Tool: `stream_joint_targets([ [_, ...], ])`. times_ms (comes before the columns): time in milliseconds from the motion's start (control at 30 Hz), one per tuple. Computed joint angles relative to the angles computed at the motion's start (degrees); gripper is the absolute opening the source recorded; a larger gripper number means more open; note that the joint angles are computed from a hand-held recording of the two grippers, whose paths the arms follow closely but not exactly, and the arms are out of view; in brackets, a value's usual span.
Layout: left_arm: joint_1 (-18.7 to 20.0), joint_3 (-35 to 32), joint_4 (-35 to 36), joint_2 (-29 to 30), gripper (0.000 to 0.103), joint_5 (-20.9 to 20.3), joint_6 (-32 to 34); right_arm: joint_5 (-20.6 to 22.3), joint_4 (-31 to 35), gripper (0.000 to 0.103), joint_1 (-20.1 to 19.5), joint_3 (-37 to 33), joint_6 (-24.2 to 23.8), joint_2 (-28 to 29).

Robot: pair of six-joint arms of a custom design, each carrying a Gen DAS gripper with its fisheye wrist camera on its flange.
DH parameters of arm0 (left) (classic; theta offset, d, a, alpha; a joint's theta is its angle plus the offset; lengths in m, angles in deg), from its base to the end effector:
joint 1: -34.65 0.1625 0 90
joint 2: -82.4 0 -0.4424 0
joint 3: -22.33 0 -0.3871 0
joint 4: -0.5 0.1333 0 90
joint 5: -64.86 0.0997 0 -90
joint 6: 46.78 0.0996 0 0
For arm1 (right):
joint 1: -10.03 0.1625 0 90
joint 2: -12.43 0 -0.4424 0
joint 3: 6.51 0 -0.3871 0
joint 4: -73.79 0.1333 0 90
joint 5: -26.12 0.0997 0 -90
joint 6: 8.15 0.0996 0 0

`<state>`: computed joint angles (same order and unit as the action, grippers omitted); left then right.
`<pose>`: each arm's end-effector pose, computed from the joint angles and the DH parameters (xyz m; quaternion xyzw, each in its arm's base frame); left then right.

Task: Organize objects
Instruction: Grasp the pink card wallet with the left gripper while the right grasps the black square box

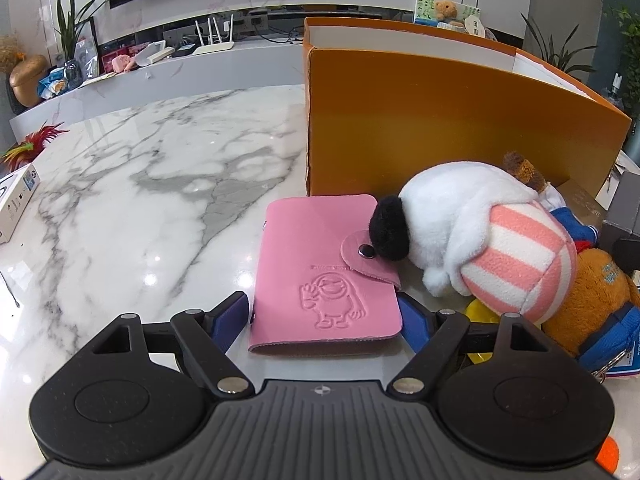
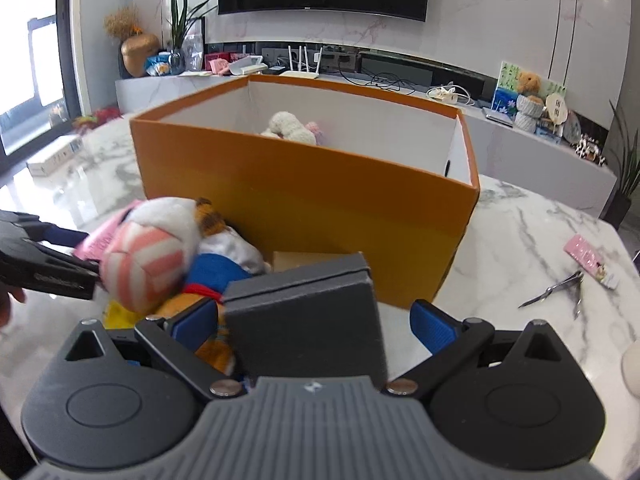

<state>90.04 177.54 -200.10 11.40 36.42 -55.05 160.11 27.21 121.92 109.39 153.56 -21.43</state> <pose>0.0151 -0.3670 0.1975 0.0768 0.8411 -0.3647 0.3921 0.2166 -0.3672 -0.0972 0.1219 -0.8330 0.4351 0.3194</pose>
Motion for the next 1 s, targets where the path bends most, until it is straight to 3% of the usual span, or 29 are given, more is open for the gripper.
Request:
stream_joint_targets([
  [200,0.61,0.33,-12.72,5.56,0.097,-0.61,6.95,-0.10,-0.94,0.102,-0.85,0.45,1.07,-0.48],
  [567,2.25,-1.06,-25.40,11.76,0.103,-2.41,15.37,-0.37,-0.14,0.102,-0.01,0.15,1.04,-0.33],
  [767,1.27,-0.52,-20.61,9.57,0.095,-1.65,11.79,-0.03,0.80,0.100,0.06,-0.49,1.17,0.12],
  [900,0.83,-0.02,-19.54,9.11,0.095,-1.66,10.69,-1.68,2.41,0.085,-0.63,-0.36,3.93,-0.37],
  [1000,0.42,0.19,-18.29,8.78,0.094,-1.23,9.85,-2.33,2.82,0.083,-0.97,-0.27,4.91,-0.48],
])
